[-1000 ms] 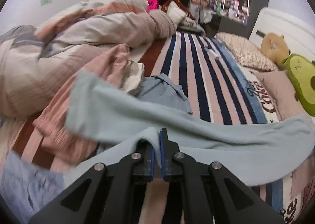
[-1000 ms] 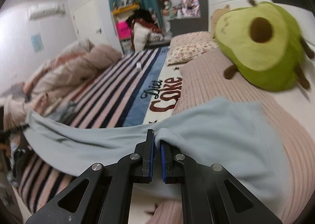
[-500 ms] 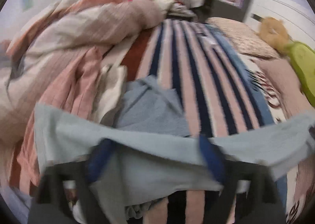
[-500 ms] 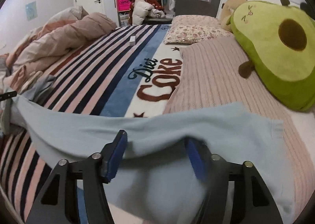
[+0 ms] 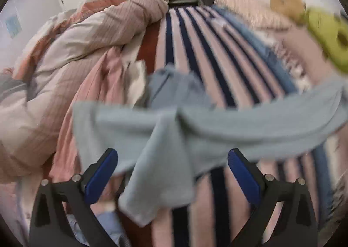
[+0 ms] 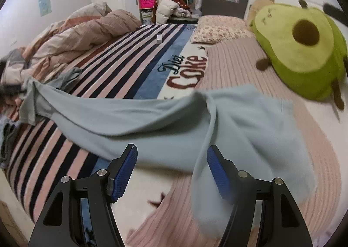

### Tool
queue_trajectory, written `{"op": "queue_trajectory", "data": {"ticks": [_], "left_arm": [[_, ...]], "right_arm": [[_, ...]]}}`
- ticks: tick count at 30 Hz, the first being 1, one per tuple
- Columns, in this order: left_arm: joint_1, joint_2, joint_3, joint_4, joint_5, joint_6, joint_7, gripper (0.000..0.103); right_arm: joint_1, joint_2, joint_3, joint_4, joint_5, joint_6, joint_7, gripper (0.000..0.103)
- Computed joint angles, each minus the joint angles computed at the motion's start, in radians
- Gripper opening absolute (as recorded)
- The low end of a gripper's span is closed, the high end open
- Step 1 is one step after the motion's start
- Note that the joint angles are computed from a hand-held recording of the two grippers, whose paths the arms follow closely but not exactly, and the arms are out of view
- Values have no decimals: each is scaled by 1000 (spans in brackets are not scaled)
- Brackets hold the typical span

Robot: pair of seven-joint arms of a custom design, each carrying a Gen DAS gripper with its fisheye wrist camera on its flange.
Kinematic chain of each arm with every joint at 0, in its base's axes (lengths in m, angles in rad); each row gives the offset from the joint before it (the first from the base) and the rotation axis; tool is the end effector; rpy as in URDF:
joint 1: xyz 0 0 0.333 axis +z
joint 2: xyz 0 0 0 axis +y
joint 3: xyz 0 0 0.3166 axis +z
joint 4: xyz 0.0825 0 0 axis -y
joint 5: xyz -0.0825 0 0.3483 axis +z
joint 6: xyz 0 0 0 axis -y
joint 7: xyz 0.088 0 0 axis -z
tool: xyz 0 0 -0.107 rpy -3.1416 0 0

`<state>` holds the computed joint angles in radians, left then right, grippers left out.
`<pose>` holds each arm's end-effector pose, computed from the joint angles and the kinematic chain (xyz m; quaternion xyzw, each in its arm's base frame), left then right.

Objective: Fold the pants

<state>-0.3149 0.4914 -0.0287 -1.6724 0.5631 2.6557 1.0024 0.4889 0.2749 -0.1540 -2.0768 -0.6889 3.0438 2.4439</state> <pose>0.6389 -0.2411 0.3910 -0.6029 0.7409 -0.1643 0.2461 0.5430 0.2470 0.3898 -0.7078 0.6111 -0.2171 0.2801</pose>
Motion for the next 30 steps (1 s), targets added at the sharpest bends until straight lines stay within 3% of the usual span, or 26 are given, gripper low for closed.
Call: {"op": "queue_trajectory", "data": {"ticks": [2,5,8,11,12,13,15,16,18,20,23,27,30], "left_arm": [[-47,-14,45,-62,85,-4,-82,100],[-45,-7,45,-146,148,81,-118,100],[-124,34,123,-128,290,74,-268,100],[-144,77,134,-81,373,34,-343,99],[-154,87,142,-69,405,18,-378,93],[-162,95,146,-53,435,-7,-403,88],[-190,92,161,-40,513,-75,-456,51],[-187,85,157,-42,532,-91,-467,43],[-156,54,131,-61,537,-99,-444,3],[-134,26,112,-73,555,-115,-444,3],[-114,0,99,-56,603,-160,-464,3],[-66,9,73,27,607,-224,-458,3],[-18,68,50,148,514,-260,-368,5]], "right_arm": [[5,-15,-7,-34,-4,24,22,63],[21,-21,-27,-52,-25,37,64,63],[30,-18,-46,-59,-38,60,100,63],[23,-10,-47,-63,-17,79,100,63],[26,-8,-52,-64,-10,83,100,63],[34,-7,-61,-67,-8,87,102,63],[41,-9,-69,-74,4,91,95,63],[51,-12,-80,-78,2,90,97,63],[77,-15,-109,-79,-19,87,118,63],[110,-18,-153,-81,-67,96,171,63],[111,-19,-164,-81,-96,111,204,63],[88,-15,-143,-75,-98,112,195,63],[59,-3,-107,-65,-52,107,154,63]]}}
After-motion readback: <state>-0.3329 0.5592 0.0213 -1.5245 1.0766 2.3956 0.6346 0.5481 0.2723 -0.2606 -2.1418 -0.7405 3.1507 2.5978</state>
